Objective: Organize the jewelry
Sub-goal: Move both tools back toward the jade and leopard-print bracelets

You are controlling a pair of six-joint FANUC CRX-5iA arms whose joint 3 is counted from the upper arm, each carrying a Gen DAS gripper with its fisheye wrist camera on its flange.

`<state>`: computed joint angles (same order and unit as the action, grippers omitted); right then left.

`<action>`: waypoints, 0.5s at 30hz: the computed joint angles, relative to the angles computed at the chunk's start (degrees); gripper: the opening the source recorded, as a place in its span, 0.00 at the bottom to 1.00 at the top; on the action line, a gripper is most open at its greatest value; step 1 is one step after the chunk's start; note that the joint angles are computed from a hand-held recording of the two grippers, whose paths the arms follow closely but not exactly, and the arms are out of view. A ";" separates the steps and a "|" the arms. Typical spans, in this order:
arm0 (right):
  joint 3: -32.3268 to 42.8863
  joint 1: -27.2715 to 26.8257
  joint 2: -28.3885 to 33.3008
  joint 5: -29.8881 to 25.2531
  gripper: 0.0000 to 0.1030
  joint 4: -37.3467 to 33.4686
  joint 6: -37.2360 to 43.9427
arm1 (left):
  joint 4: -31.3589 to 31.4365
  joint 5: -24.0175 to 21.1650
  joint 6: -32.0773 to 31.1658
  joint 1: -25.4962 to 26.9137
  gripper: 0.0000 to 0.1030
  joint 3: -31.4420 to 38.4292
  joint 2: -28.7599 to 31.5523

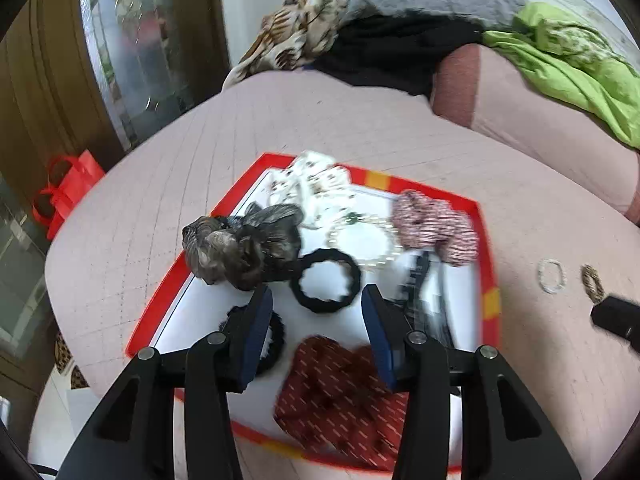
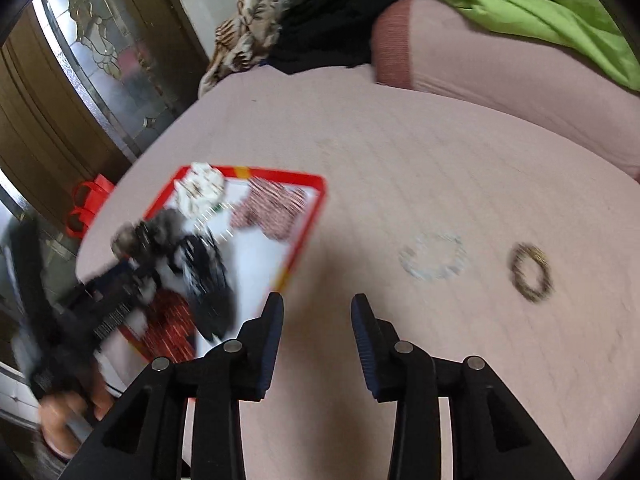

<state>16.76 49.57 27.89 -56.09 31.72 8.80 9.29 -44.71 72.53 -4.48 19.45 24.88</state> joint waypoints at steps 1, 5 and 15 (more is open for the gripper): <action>-1.71 0.44 -0.93 -0.19 0.38 0.62 -1.03 | 0.68 0.67 -0.86 -0.19 0.44 -1.41 -1.24; -9.84 2.47 -5.61 -0.68 0.40 3.35 -7.04 | 2.74 0.47 -3.38 -1.36 0.48 -4.90 -4.96; -26.98 4.92 -16.51 3.12 0.41 9.73 -26.18 | 1.33 -1.83 -5.89 -6.54 0.49 -7.71 -9.65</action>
